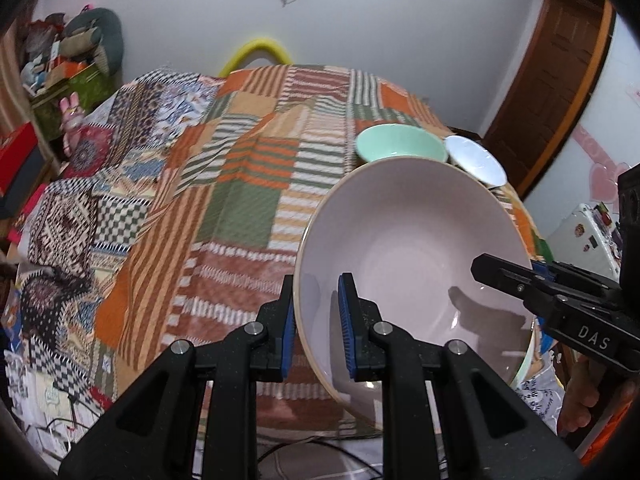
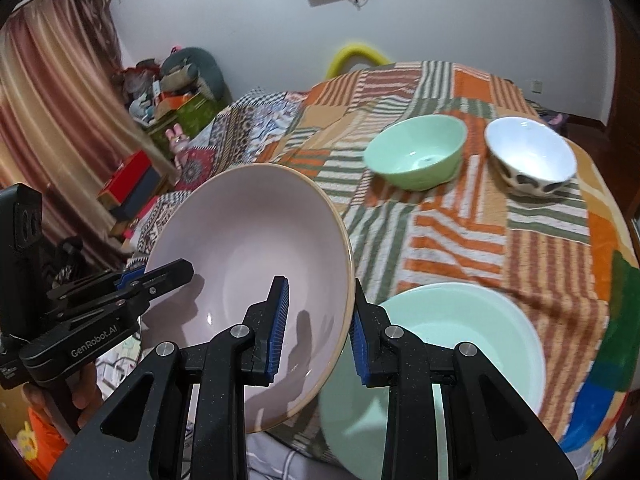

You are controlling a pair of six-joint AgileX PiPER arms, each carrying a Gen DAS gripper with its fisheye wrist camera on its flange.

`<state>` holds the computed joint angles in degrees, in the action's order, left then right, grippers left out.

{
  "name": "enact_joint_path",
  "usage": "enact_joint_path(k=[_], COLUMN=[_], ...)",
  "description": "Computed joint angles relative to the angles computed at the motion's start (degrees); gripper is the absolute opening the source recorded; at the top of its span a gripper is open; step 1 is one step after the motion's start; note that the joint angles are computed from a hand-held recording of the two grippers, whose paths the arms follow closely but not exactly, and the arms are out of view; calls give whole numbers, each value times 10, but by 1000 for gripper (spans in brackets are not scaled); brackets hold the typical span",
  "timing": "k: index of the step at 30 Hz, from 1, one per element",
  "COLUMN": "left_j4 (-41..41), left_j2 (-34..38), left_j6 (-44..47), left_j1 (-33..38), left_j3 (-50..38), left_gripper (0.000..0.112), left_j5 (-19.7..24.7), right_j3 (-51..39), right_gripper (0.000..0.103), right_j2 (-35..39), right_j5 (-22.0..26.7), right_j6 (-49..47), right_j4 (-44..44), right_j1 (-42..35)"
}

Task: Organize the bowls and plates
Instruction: 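Lift the pink bowl with both tools and carry it over the plate stack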

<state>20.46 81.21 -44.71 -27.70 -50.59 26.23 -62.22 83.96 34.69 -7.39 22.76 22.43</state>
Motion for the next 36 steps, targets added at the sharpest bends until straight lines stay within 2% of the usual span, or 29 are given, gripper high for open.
enact_joint_path(k=[14,18,36], left_j4=[-98,-146,-246], left_j2=[38,56,118], left_j6=[95,145,246], left_j1=[67,82,107], left_j3=[46,46,51], left_gripper=[19,19,19], left_j5=[-45,-49,-64], right_j3=[-33,-45,-77], right_gripper=[26,26,26], right_j2=[71,93,159], right_j5=[9,16,43], right_j6=[42,50,55], right_j4=[-43,-56,-74], right_j1=[49,55,60])
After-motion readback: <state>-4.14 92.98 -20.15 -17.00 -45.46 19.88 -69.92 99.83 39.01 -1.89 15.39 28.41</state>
